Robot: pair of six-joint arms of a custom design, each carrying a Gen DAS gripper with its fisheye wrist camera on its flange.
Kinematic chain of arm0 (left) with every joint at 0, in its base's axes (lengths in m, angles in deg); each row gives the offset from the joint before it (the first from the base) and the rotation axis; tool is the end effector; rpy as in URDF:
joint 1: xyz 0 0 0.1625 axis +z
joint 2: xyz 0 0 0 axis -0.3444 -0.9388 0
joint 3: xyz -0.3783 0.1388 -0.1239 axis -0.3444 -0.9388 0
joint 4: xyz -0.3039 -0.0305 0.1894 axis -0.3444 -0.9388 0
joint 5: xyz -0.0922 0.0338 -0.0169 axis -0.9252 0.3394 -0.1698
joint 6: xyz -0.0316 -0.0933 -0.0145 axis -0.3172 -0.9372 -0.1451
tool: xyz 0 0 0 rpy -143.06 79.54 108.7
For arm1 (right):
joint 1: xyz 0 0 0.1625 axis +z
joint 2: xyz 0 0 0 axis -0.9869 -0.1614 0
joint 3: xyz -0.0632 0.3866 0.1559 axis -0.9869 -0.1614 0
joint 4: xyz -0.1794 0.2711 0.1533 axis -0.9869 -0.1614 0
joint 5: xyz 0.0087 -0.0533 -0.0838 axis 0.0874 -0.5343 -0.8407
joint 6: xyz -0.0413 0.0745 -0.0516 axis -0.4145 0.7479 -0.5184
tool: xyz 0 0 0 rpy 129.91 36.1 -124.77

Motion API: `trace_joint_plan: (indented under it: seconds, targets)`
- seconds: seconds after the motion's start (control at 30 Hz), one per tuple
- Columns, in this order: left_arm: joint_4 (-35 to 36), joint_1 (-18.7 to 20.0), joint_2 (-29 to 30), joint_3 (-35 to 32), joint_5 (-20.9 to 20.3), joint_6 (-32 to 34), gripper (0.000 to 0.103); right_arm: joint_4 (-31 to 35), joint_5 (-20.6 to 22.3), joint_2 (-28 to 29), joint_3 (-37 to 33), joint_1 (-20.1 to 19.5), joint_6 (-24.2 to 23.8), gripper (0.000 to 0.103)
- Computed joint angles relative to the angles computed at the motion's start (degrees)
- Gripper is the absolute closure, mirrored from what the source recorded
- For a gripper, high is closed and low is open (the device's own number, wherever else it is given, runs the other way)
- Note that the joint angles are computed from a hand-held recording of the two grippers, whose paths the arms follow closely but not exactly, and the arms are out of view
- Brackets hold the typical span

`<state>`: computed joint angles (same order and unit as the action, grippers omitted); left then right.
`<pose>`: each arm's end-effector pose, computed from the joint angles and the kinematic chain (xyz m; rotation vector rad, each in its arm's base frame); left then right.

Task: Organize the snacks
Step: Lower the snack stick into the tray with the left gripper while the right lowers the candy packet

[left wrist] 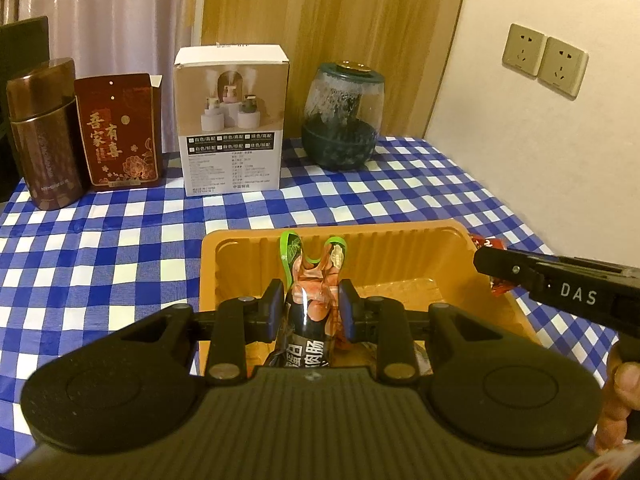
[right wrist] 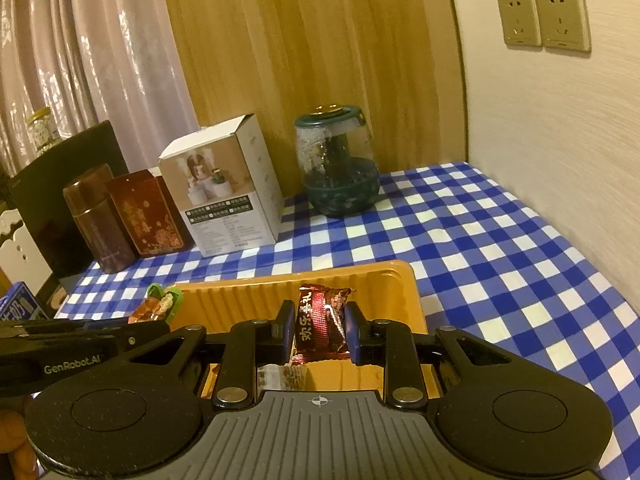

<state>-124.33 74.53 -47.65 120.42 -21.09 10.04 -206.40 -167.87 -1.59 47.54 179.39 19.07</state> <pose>-0.2477 -0.7234 0.2002 0.0826 2.1620 -1.1920 0.2510 -0.8146 0.2050 0.9980 -2.5932 0.8972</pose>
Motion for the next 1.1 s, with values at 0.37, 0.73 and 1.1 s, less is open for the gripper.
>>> trace_joint_plan:
  seconds: [0.37, 0.73, 1.1]
  targets:
    - [4.12, 1.71, 1.37, -3.12, -0.28, -1.14, 0.077, 6.34, -2.34, 4.08, -7.48, 0.0, 0.39, 0.076]
    - [7.48, 2.7, 1.73, -4.39, -0.97, -2.91, 0.077, 10.5, -5.24, 7.57, -13.32, 0.2, 1.24, 0.076]
    - [7.82, 3.11, 2.63, -6.11, -1.35, -2.51, 0.077, 11.05, -5.94, 8.59, -14.9, 0.18, 1.41, 0.076]
